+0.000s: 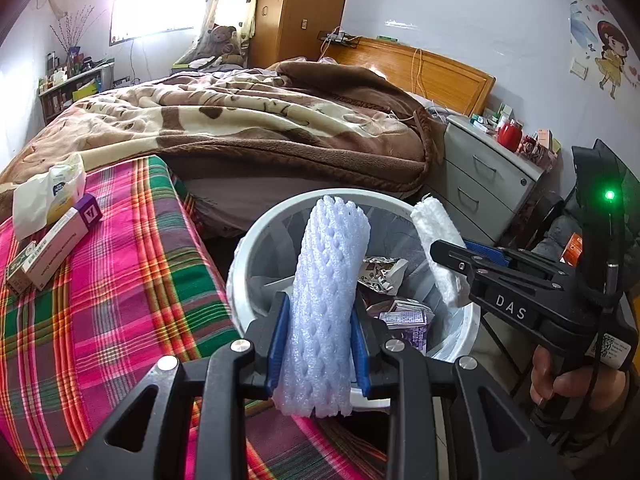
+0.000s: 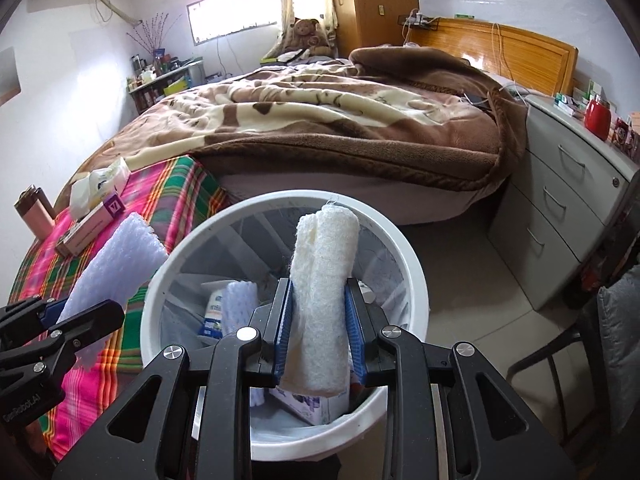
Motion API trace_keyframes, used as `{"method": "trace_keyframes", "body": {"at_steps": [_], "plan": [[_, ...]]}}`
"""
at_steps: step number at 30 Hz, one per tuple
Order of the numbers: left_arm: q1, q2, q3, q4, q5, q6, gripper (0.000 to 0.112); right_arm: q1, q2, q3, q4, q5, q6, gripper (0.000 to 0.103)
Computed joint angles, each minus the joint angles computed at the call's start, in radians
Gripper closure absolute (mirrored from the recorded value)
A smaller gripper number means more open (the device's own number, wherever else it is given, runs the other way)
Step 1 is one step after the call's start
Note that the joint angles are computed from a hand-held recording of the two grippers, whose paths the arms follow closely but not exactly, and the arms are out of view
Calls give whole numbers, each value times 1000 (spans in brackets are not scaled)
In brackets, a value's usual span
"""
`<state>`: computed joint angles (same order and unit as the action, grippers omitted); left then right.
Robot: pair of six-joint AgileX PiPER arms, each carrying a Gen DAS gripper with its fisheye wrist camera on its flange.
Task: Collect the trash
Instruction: 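Open both tools to drop the foam net and towel into the bin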
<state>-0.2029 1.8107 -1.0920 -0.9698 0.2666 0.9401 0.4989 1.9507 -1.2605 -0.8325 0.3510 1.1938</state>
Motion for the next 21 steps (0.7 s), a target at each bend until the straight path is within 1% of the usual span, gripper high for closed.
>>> {"method": "trace_keyframes", "body": {"at_steps": [1,3,5,6,7,8,10,11,13,15,17,18,21], "plan": [[-4,4,-3,1,0,0,82,-1,1,-2,8,3,-10,77],[-16,13,-14,59,-11,-58,82,-7,1,0,22,3,-25,75],[-35,16,-16,106,-37,-100,82,-9,2,-5,34,11,-35,75],[-34,21,-22,99,-29,-98,82,-12,2,-3,35,10,-36,75],[-29,28,-30,73,-12,-80,81,-15,2,-2,39,9,-41,75],[-28,33,-37,88,-7,-99,80,-17,2,0,44,8,-45,75],[-36,41,-48,165,-10,-172,73,-21,3,-1,63,6,-63,74],[-35,43,-48,157,-9,-166,70,-22,4,-3,67,8,-67,73],[-29,42,-43,103,-1,-116,57,-18,7,-4,53,18,-57,71],[-27,40,-39,90,-2,-102,54,-13,5,1,29,21,-28,67],[-19,36,-32,75,-1,-87,54,-14,7,-3,29,19,-27,61],[-21,34,-31,88,-5,-102,53,-12,6,-1,18,17,-12,60],[-14,23,-19,68,-9,-85,49,-8,1,2,-4,17,14,54]]}}
